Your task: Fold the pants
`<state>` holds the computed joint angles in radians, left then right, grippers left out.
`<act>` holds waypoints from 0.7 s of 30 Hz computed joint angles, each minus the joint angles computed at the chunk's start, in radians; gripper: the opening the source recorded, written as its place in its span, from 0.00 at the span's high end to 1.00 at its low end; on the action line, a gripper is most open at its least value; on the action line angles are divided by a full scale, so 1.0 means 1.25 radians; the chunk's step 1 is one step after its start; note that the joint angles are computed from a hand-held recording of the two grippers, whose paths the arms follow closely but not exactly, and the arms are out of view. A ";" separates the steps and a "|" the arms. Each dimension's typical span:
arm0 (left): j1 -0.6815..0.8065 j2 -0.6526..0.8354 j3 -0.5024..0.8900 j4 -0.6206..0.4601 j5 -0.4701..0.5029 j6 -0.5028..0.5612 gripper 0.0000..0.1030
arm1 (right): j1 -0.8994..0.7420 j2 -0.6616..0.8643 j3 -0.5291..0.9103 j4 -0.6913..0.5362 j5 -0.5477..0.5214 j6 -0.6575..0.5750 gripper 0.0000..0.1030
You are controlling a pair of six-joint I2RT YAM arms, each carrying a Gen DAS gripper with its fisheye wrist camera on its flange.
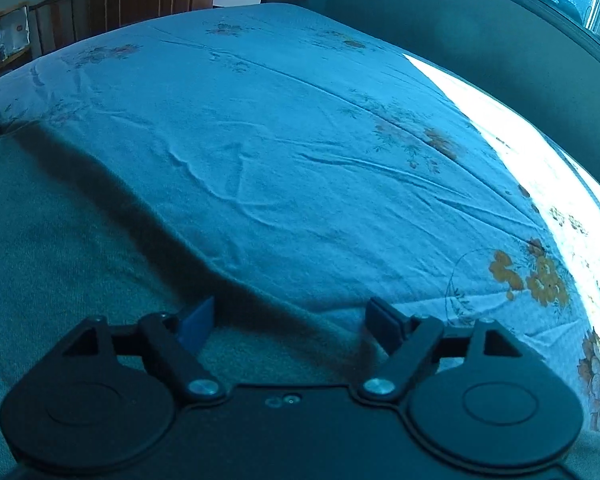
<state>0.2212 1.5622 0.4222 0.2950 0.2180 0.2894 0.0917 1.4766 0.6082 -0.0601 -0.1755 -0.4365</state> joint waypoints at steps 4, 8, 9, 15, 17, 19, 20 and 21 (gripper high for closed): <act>-0.014 0.017 0.007 0.006 -0.013 0.013 0.74 | 0.002 -0.007 0.005 -0.032 -0.029 -0.003 0.87; 0.004 0.006 -0.026 0.063 0.023 0.028 0.80 | 0.024 -0.070 -0.022 -0.040 0.004 0.003 1.00; 0.010 -0.014 -0.046 0.083 0.033 0.031 0.80 | 0.025 -0.096 -0.032 -0.048 0.005 0.003 1.00; 0.111 -0.210 -0.106 0.011 0.176 0.048 0.81 | 0.000 -0.358 -0.059 -0.240 -0.030 0.002 1.00; 0.169 -0.301 -0.121 -0.062 0.244 0.069 0.81 | 0.006 -0.457 -0.067 -0.320 -0.032 0.003 1.00; 0.243 -0.394 -0.135 -0.150 0.321 0.111 0.81 | 0.019 -0.586 -0.069 -0.429 -0.031 0.001 1.00; 0.290 -0.439 -0.140 -0.204 0.370 0.144 0.81 | 0.024 -0.634 -0.070 -0.470 -0.028 0.002 1.00; 0.335 -0.473 -0.142 -0.255 0.419 0.178 0.81 | 0.044 -0.700 -0.070 -0.525 -0.013 0.013 1.00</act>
